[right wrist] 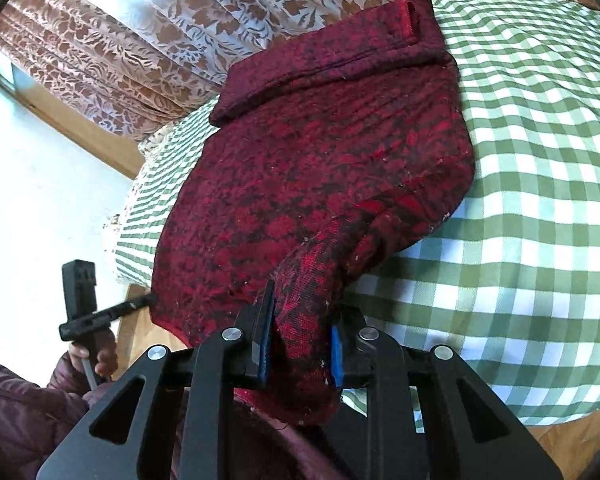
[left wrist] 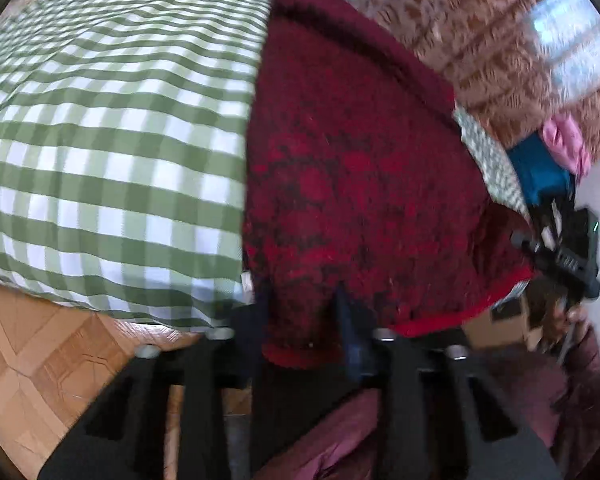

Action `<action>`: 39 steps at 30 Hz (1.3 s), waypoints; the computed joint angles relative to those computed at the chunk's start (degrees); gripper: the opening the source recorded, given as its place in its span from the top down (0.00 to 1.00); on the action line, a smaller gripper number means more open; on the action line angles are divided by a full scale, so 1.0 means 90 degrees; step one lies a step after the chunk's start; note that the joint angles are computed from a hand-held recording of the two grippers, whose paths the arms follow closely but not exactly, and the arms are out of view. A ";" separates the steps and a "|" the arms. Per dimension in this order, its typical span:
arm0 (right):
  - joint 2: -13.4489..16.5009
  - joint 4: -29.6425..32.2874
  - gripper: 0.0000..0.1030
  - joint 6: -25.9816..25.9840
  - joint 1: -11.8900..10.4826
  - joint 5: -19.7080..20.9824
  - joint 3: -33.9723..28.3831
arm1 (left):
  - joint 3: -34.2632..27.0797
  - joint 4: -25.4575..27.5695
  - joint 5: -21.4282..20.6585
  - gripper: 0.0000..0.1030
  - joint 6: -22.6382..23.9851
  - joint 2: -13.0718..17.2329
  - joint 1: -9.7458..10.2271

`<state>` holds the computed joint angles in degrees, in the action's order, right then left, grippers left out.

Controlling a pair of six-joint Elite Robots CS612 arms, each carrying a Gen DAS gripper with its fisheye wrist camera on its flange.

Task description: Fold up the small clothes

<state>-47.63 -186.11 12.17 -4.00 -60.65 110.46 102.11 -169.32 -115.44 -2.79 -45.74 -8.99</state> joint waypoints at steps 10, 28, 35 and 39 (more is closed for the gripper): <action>0.0088 -0.0775 0.79 0.0537 -0.0137 0.0556 -0.0135 | -0.0338 -0.1482 -0.1515 0.88 -0.0845 0.0076 0.0239; 0.1124 -0.0058 0.77 0.2604 -0.0365 0.0020 -0.2128 | -0.3515 -0.0747 -0.1705 0.36 -0.3596 0.1594 0.0113; 0.1331 -0.1071 0.16 0.3327 -0.0491 0.0543 -0.2256 | -0.3372 -0.0977 -0.1058 0.26 -0.3151 0.1433 0.0216; 0.1028 -0.1156 0.13 0.2848 -0.0540 0.0308 -0.1862 | -0.2750 -0.0549 -0.0605 0.26 -0.1662 0.1146 0.0192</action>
<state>-38.38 -196.51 37.80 -8.86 -57.88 93.69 77.37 -174.25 -120.89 -17.75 -35.43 -7.26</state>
